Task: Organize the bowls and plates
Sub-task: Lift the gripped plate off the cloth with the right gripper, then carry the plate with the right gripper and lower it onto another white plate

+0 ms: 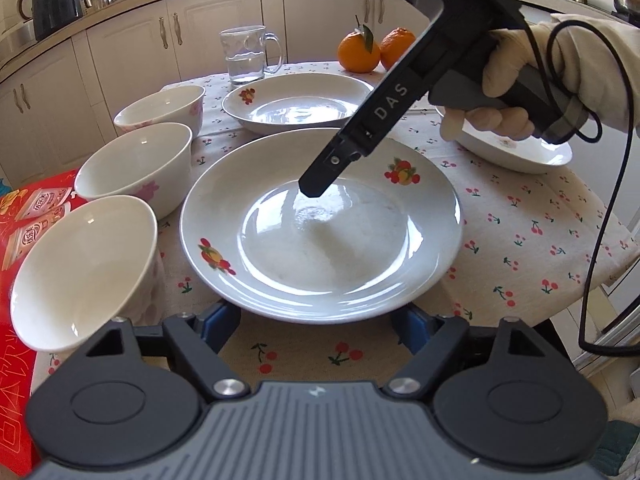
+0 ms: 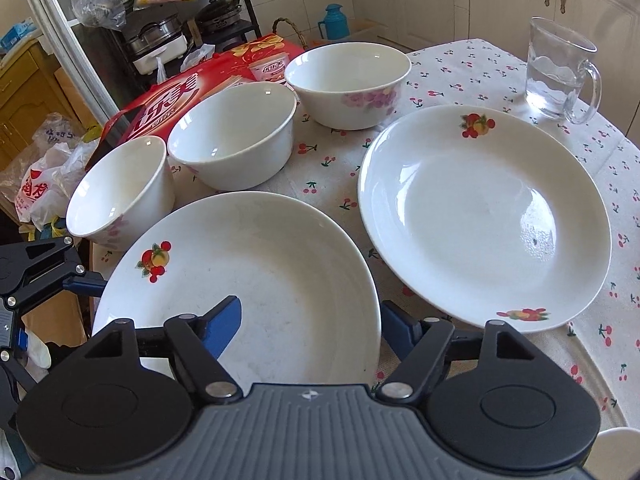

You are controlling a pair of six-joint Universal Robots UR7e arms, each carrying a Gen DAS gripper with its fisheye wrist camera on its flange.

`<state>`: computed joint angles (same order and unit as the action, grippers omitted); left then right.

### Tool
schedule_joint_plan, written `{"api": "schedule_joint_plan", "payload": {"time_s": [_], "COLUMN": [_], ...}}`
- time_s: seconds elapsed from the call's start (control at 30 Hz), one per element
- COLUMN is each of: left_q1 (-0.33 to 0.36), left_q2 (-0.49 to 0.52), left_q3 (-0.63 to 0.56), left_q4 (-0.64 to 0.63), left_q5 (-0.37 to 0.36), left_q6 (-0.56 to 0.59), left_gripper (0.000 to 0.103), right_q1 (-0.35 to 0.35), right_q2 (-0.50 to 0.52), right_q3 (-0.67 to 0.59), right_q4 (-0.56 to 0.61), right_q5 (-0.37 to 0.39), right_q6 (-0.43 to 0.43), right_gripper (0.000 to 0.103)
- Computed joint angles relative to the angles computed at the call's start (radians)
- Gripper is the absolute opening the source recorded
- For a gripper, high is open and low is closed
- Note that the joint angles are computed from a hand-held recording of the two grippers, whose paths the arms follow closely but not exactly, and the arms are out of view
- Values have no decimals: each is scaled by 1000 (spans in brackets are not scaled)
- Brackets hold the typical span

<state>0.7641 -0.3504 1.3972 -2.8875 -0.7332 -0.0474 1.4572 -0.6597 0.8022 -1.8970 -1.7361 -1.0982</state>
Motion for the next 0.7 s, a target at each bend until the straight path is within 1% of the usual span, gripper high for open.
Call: {"api": "schedule_joint_plan", "payload": {"time_s": [0.23,0.3,0.47,0.7], "left_q1": [6,7,7,6], "left_q2": [1,0,-4,-14], "left_q3": [-7,-5,-4,-3], "left_q4": [-1,-2,5,22], "left_q5": [-13,-18,-23,-48], "left_q6": [2,2,5,24], "left_gripper": [82,82,82,82], "right_q1": [-3,-2,-3,-3], "right_q2": [42,44,30,-7], "right_q3": [-80,-81,-52,8], "right_q4": [80,79,54,11], "right_q5": [42,44,42,36], "right_q6": [21,25,27,30], "right_gripper": [79,79,79,79]}}
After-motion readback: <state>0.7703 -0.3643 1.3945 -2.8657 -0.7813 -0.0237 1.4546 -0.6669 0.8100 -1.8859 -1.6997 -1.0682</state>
